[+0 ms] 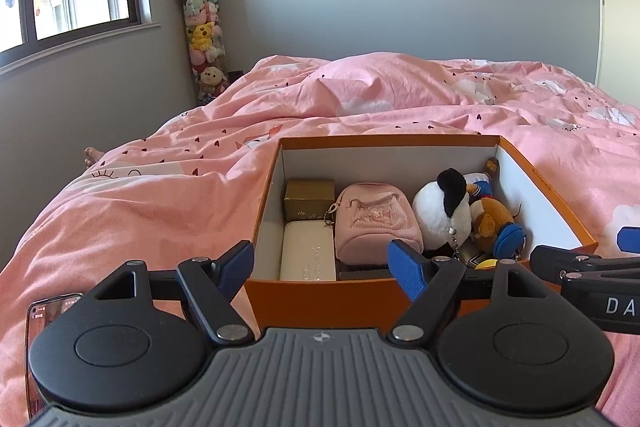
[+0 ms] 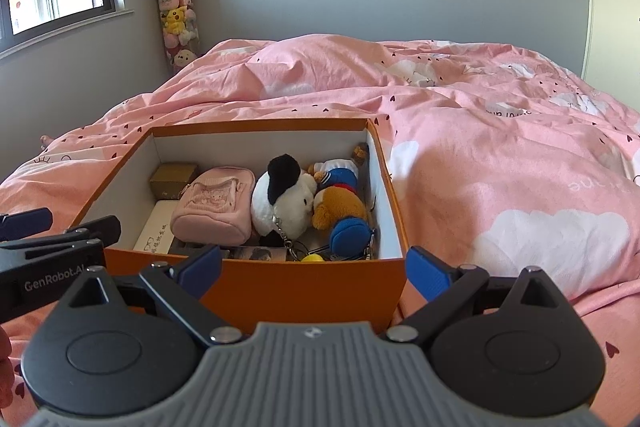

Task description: Organize objects

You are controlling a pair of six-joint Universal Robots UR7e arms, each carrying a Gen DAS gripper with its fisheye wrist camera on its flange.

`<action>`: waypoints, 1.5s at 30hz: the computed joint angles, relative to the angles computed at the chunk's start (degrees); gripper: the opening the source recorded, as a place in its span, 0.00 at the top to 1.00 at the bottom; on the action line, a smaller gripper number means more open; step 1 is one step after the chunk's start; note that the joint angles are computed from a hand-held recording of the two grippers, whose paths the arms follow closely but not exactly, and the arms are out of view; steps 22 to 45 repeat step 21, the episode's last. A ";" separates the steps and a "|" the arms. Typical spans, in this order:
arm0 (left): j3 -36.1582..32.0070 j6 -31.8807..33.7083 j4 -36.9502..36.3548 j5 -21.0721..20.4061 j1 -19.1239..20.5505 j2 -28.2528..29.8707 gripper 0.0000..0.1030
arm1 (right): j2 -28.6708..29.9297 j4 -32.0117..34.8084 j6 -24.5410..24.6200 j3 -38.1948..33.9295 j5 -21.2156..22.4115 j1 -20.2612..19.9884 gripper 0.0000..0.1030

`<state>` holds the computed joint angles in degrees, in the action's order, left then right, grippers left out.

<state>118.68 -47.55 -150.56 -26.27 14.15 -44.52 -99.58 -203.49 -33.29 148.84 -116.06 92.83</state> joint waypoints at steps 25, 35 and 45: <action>-0.46 -2.23 3.55 -1.31 0.11 -0.51 0.14 | -0.80 1.68 0.91 0.13 -0.09 -0.33 0.04; -0.46 -2.23 3.55 -1.31 0.11 -0.51 0.14 | -0.80 1.68 0.91 0.13 -0.09 -0.33 0.04; -0.46 -2.23 3.55 -1.31 0.11 -0.51 0.14 | -0.80 1.68 0.91 0.13 -0.09 -0.33 0.04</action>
